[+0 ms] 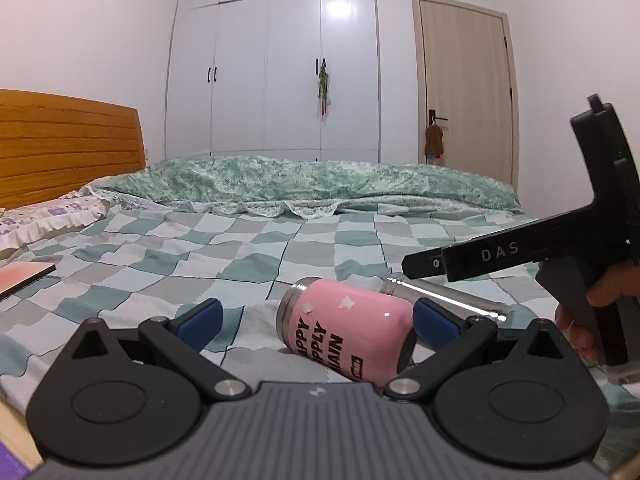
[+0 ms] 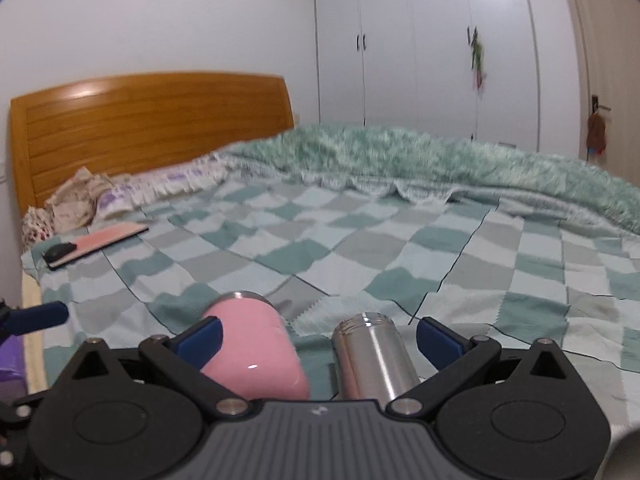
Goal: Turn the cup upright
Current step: 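Move the right gripper to the lying silver steel cup and close on it, then lift the silver cup off the bed with the right gripper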
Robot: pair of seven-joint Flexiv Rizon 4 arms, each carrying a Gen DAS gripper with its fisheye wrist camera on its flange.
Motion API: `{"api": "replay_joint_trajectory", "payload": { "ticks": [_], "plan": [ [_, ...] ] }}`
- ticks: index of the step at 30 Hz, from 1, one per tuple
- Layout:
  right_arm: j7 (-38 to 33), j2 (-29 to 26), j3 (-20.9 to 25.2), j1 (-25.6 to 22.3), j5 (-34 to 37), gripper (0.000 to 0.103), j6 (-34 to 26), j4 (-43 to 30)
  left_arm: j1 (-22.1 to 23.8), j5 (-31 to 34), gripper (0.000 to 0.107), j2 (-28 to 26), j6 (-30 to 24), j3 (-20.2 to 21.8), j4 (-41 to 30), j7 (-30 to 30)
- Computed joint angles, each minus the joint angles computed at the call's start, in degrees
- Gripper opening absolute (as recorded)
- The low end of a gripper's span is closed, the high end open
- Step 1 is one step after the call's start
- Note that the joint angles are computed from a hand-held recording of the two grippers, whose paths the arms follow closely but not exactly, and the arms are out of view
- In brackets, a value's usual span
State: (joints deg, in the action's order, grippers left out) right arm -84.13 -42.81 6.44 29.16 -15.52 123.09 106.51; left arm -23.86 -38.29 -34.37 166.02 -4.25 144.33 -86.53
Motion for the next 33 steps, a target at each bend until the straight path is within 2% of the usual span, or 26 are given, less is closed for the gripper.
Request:
{"api": "replay_joint_trajectory", "payload": {
  "ticks": [2, 5, 9, 11, 12, 14, 18, 20, 26, 33],
  "plan": [
    [0.4, -1.1, 0.6, -1.7, -3.2, 0.103, -3.3, -2.4, 1.1, 1.5, 0.103, -0.4, -1.5, 0.2, -1.2, 0.5],
    [2.6, -2.6, 4.7, -7.3, -10.2, 0.103, -9.4, -5.4, 2.1, 3.0, 0.103, -1.1, -3.3, 0.4, -3.0, 1.1],
    [3.1, -6.6, 15.8, -17.7, -20.8, 0.098, -19.5, -10.5, 2.9, 4.2, 0.103, -1.8, -5.7, 0.5, -4.8, 1.8],
    [0.4, -9.6, 23.7, -23.1, -23.3, 0.095, -26.1, -13.5, 2.9, 3.8, 0.103, -2.1, -6.8, 0.6, -5.8, 2.6],
    [-1.6, -11.3, 27.6, -25.4, -23.8, 0.093, -29.7, -15.0, 2.9, 3.7, 0.103, -2.2, -7.3, 0.7, -6.2, 3.0],
    [-5.2, -13.6, 32.1, -27.5, -23.4, 0.085, -34.8, -17.5, 2.9, 3.5, 0.103, -2.5, -8.3, 0.8, -6.9, 3.6],
    [-11.3, -16.9, 37.2, -28.8, -21.0, 0.080, -43.9, -22.0, 3.1, 3.2, 0.103, -3.0, -10.1, 1.0, -8.0, 4.7],
    [-14.0, -18.2, 39.8, -29.4, -19.0, 0.068, -48.1, -24.0, 3.7, 4.6, 0.103, -3.1, -10.4, 1.0, -8.0, 4.1],
    [-15.7, -17.6, 40.0, -28.9, -13.2, 0.064, -51.3, -25.3, 4.3, 6.4, 0.103, -2.7, -11.6, 1.3, -8.0, 3.8],
    [-16.5, -14.0, 37.0, -27.8, -7.7, 0.063, -48.7, -22.6, 6.0, 12.0, 0.103, -2.6, -10.9, 1.4, -7.6, 2.1]
  ]
}}
